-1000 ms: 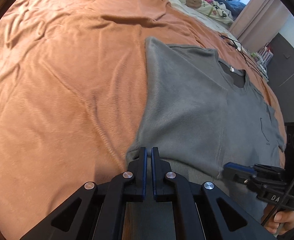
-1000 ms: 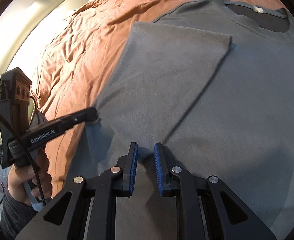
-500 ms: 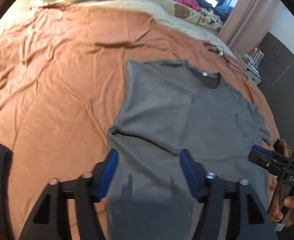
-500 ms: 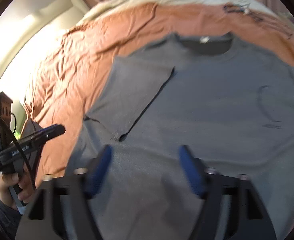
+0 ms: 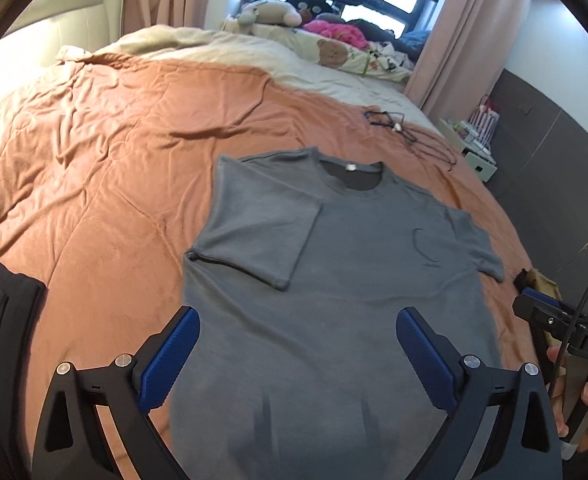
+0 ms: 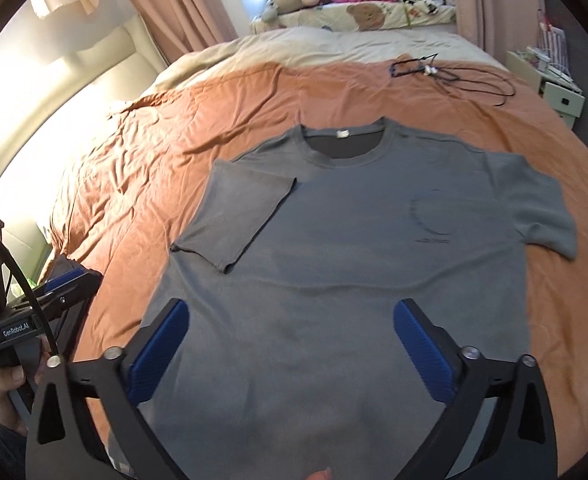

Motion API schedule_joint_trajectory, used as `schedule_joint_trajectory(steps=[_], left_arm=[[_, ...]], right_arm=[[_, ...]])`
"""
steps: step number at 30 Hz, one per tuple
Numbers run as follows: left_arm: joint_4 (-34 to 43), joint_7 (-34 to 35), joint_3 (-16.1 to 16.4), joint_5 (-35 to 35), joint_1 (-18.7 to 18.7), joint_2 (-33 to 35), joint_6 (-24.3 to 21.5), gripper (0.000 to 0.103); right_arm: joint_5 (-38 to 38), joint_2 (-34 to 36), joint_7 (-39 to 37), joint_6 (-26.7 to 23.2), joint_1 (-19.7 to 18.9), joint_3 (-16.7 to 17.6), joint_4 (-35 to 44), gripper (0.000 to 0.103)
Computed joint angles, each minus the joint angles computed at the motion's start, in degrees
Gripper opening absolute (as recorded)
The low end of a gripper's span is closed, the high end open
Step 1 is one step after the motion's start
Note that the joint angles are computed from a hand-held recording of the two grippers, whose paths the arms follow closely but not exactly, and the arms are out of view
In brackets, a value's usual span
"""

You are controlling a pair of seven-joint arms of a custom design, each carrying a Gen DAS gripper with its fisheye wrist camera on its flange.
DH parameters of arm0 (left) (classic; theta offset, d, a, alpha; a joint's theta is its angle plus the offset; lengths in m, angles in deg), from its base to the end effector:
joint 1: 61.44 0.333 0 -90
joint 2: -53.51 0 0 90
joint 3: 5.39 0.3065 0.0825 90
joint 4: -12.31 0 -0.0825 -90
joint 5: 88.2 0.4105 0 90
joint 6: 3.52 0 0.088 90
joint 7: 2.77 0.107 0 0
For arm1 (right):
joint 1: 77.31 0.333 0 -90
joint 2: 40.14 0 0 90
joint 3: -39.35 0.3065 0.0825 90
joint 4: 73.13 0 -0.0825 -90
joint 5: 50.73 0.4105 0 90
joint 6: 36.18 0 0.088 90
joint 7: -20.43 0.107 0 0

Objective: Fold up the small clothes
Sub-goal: 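Open both grippers and lift them away from the shirt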

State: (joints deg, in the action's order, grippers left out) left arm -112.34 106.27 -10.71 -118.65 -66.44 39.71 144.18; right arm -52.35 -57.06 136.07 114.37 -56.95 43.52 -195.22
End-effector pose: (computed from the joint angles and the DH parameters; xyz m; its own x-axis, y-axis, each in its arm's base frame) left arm 0.5460 -0.0938 0.5458 -0.2451 -0.9322 0.2665 -0.7839 0.0288 -0.6202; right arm 0.4944 0.2309 0.6094 0.1074 -0.9586 -0.2637 -0.7436 0.0986 -0.6613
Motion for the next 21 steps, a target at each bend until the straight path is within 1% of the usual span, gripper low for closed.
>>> schedule_joint_trajectory(steps=[4, 7, 11, 14, 17, 19, 21], left_arm=[[-2.9, -1.3, -0.9, 0.4, -0.8, -3.7, 1.2, 0.099], [-4.3, -0.6, -0.7, -0.8, -2.4, -5.8, 1.6, 0.099], [-6.6, -1.0, -0.7, -1.8, -4.2, -9.2, 2.9, 0.099], [-7.6, -1.0, -0.3, -2.7, -5.4, -11.2, 2.1, 0.099], [-9.1, -2.6, -0.7, -2.7, -6.0, -13.7, 1.3, 0.099], [-9.5, -2.7, 0.4, -4.1, -7.4, -15.0, -1.4, 0.099], [-10.1, -3.5, 0.5, -4.9, -7.8, -16.5, -3.1, 0.099]], right_arm=[[-0.7, -6.3, 1.0, -0.5, -0.4, -0.2, -4.7, 0.103], [-1.5, -10.9, 0.8, -2.2, -0.6, -0.5, -7.4, 0.103], [-5.5, -17.5, 4.1, -3.1, -3.1, 1.3, -11.5, 0.103], [-8.0, -22.5, 7.0, -3.7, -4.4, 2.5, -14.7, 0.103], [-9.8, -26.5, 9.3, -4.7, -4.5, 3.5, -17.1, 0.103], [-11.3, -29.7, 10.4, -4.5, -4.5, 4.3, -19.4, 0.103], [-11.3, -32.5, 10.8, -5.3, -3.3, 3.8, -21.3, 0.103]])
